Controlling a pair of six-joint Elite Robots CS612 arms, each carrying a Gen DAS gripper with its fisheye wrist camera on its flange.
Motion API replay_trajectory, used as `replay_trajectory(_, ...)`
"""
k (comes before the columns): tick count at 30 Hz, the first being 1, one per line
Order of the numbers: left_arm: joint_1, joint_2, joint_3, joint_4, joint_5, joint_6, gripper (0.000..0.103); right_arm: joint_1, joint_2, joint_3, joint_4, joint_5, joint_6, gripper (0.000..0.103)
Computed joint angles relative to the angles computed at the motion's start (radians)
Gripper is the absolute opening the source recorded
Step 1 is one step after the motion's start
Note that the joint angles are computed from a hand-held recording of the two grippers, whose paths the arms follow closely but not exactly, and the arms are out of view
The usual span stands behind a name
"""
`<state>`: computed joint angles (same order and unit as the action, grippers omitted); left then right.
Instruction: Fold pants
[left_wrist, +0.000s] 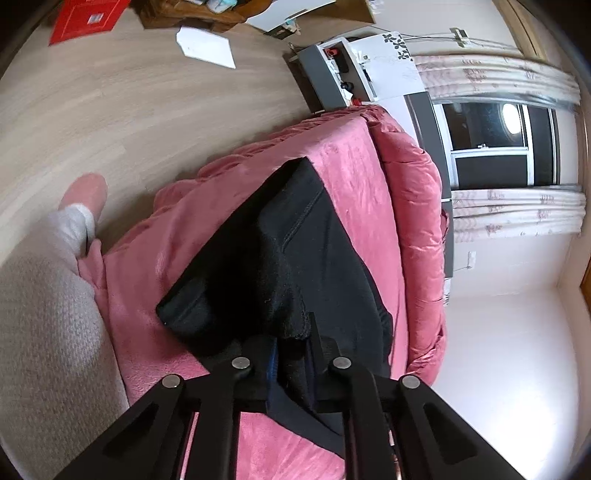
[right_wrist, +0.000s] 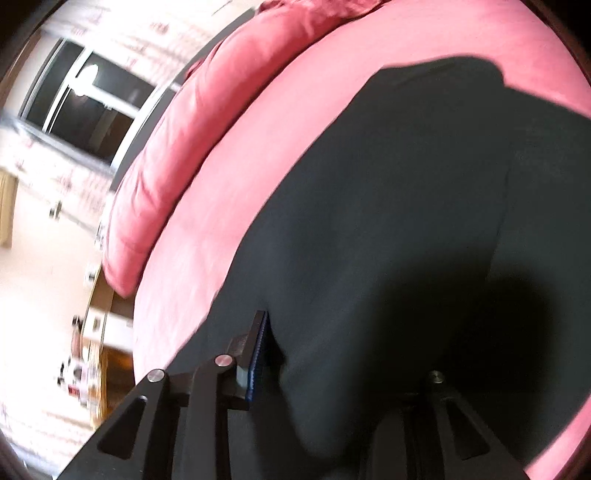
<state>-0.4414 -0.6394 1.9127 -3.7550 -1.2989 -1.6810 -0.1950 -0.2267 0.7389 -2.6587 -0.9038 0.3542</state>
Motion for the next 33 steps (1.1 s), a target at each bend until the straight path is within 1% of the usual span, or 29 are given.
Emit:
replay_trajectory(1,0.000,-0.005,0.003,0.008,0.003,0.003,0.010,-0.003,0.009,-0.021,0.006,-0.006,0.004,0.011)
replay_trajectory(2,-0.001,-0.008,0.006,0.003,0.006,0.000,0.010,-0.004,0.013,-0.036,0.012,-0.020,0.001,0.009)
replay_trajectory(4,-0.005,-0.005,0.009,-0.033,0.022,-0.016,0.010,-0.005,0.002,-0.029,0.004,-0.025,-0.034,0.009)
replay_trajectory(7,-0.009,-0.017,0.019,-0.038,0.044,-0.017,0.009,0.002,-0.056,0.056,-0.072,-0.057,-0.146,0.009)
replay_trajectory(9,-0.009,-0.023,0.028,-0.038,0.055,-0.016,0.009,0.007,-0.072,0.072,-0.090,-0.061,-0.165,0.009)
replay_trajectory(11,-0.009,-0.027,0.036,-0.028,0.064,-0.026,0.009,0.002,-0.087,0.098,-0.091,-0.056,-0.166,0.009)
replay_trajectory(13,-0.010,-0.026,0.042,-0.015,0.060,-0.047,0.009,-0.001,-0.099,0.129,-0.074,-0.064,-0.172,0.009)
replay_trajectory(15,-0.011,-0.028,0.045,0.019,0.052,-0.053,0.009,-0.005,-0.103,0.152,-0.039,-0.081,-0.179,0.009)
replay_trajectory(18,-0.011,-0.044,0.047,0.133,0.029,-0.024,0.009,-0.007,-0.091,0.152,0.001,-0.078,-0.143,0.009)
replay_trajectory(19,-0.011,-0.051,0.045,0.178,0.021,-0.005,0.009,-0.004,-0.083,0.150,-0.006,-0.077,-0.126,0.009)
replay_trajectory(21,-0.013,-0.056,0.042,0.208,0.020,0.009,0.009,-0.004,-0.078,0.155,-0.033,-0.070,-0.105,0.009)
replay_trajectory(23,-0.015,-0.070,0.037,0.258,0.033,0.019,0.016,-0.010,-0.079,0.160,-0.035,-0.045,-0.090,0.016)
replay_trajectory(24,-0.019,-0.079,0.039,0.280,0.051,0.014,0.020,-0.014,-0.076,0.155,-0.031,-0.019,-0.070,0.019)
replay_trajectory(25,-0.026,-0.092,0.042,0.310,0.088,0.000,0.024,-0.018,-0.074,0.152,-0.031,-0.002,-0.051,0.028)
replay_trajectory(26,-0.039,-0.108,0.048,0.348,0.143,-0.021,0.025,-0.025,-0.072,0.152,-0.054,0.017,-0.014,0.036)
replay_trajectory(27,-0.050,-0.122,0.052,0.381,0.196,-0.041,0.026,-0.037,-0.082,0.180,-0.092,0.029,0.009,0.038)
replay_trajectory(29,-0.078,-0.161,0.059,0.495,0.326,-0.099,0.026,-0.048,-0.081,0.186,-0.160,0.020,0.074,0.040)
replay_trajectory(30,-0.088,-0.172,0.059,0.527,0.372,-0.104,0.026,-0.055,-0.076,0.181,-0.195,0.010,0.112,0.040)
replay_trajectory(31,-0.096,-0.182,0.051,0.555,0.418,-0.080,0.027,-0.059,-0.072,0.173,-0.208,0.002,0.129,0.040)
replay_trajectory(32,-0.099,-0.185,0.041,0.571,0.434,-0.048,0.028,-0.065,-0.067,0.163,-0.210,-0.010,0.143,0.040)
replay_trajectory(33,-0.101,-0.184,0.022,0.576,0.443,0.016,0.029,-0.070,-0.059,0.147,-0.214,-0.023,0.162,0.041)
